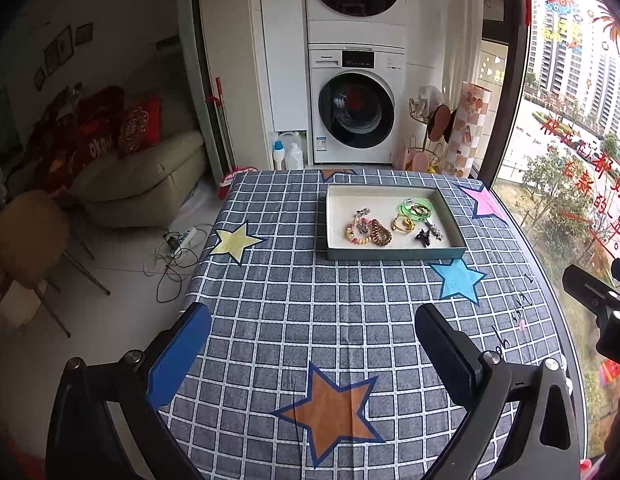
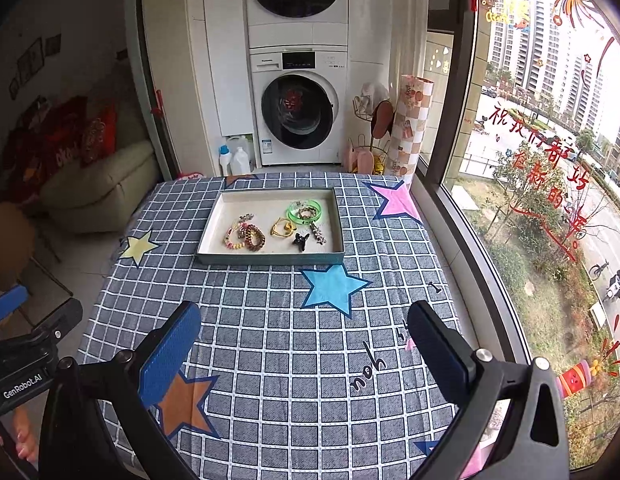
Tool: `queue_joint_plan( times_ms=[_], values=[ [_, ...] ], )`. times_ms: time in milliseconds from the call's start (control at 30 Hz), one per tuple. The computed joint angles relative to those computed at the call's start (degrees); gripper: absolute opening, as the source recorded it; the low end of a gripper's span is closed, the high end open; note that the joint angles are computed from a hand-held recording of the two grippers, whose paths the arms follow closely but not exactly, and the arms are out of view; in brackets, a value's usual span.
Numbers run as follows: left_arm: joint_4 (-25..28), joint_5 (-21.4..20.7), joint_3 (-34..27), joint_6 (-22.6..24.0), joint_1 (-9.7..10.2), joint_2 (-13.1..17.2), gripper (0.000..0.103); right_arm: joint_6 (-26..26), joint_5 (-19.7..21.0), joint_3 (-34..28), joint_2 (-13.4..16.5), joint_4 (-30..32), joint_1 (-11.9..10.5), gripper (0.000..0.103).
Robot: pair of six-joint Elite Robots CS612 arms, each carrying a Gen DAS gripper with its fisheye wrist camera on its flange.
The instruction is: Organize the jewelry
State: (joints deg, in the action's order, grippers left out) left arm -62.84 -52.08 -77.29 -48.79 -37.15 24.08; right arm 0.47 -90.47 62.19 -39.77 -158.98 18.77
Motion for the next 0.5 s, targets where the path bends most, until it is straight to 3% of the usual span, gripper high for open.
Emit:
queue_joint_plan(
  times_ms=[500],
  values=[
    [-0.5,0.4,0.3,0.8,-0.10,-0.3,0.103,1.0,0.5,-0.4,0.2,0.1,-0.1,0.103]
  ],
)
